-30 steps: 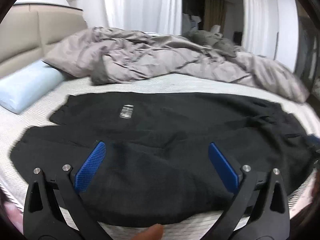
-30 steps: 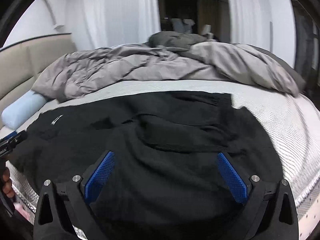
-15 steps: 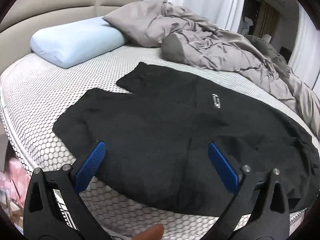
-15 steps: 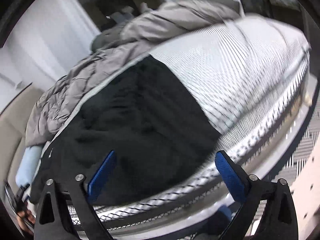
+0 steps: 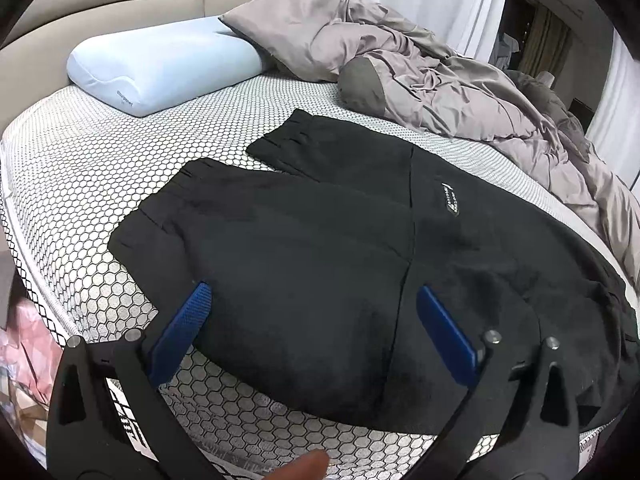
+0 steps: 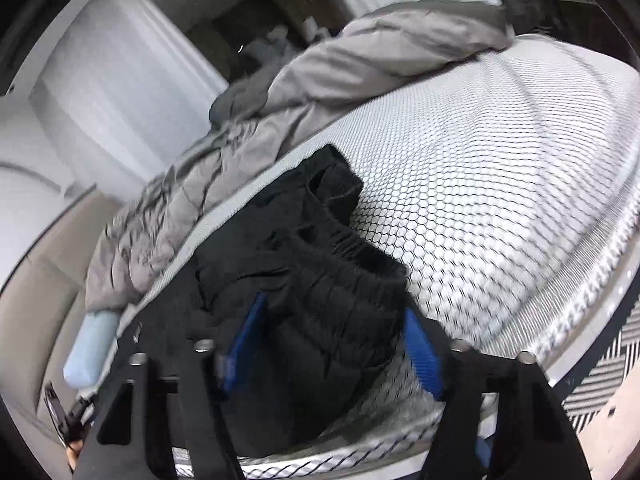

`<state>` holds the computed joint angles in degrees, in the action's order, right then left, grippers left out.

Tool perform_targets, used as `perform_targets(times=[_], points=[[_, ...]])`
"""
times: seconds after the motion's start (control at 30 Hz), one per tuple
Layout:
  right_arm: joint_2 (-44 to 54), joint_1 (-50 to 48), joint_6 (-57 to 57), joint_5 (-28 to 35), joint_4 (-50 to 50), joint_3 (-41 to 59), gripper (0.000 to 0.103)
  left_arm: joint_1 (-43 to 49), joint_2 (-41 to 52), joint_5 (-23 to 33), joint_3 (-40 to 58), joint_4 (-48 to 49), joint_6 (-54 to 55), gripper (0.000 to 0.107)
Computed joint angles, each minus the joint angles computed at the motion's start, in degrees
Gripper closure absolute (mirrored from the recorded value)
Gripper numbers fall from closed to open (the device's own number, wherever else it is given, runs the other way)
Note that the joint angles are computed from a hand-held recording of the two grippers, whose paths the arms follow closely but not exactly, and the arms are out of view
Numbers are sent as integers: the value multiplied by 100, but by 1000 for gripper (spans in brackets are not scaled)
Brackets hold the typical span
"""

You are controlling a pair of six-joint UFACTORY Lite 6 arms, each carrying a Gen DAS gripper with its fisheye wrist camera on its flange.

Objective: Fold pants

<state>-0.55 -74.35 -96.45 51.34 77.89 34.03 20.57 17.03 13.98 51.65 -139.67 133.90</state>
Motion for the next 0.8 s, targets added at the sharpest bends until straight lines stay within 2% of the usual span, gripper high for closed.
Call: perform_targets(times=[0.03,0.07,0.1,0.17,0.23,0.3,0.33,0.37,0.43,0.5,0.53,0.57,0.63,0.73,0.8], points=[[540,203,339,-143,-68,414,59,-30,50,-26,56,-61,27,5],[974,266,638,-56,-139,775,73,-40,72,-16,73,-122,66,5],[1167,351,697,-87,-126,1005,79,-50,94,-23,93,-164,82,5],[1011,790,444,-836,116,1254,85,-70,154,-75,178,30,-188,5],[1075,1280,403,-1804,347,1659,85,-69,185,-45,217,220,-400,5],[1395,1346,822,-2044,76,1997,83,-90,228,-120,267,175,-372,5],[1473,1380,807,-2107,74,2026,74,-96,249,-147,294,210,-403,5],[1389,1396,552,-2201,304,1885,60,-98,238,-131,281,142,-331,5],[1266,1221,103,-2002,670,1671,44,-88,226,-96,262,153,-304,5],[1424,1020,409,-1635,415,1754,43,-167,293,-169,323,64,-198,5],[1546,1007,626,-1579,279,1808,48,-221,315,-201,335,-118,-33,5],[1741,919,716,-1404,162,1902,74,-299,334,-231,355,-259,102,5],[1803,717,650,-1023,-3,1818,82,-448,304,-239,335,-804,611,5],[1104,453,11,-770,457,1328,82,-628,279,-235,328,-1064,805,5],[851,775,-22,-1508,459,1197,67,-735,254,-214,316,-1025,749,5]])
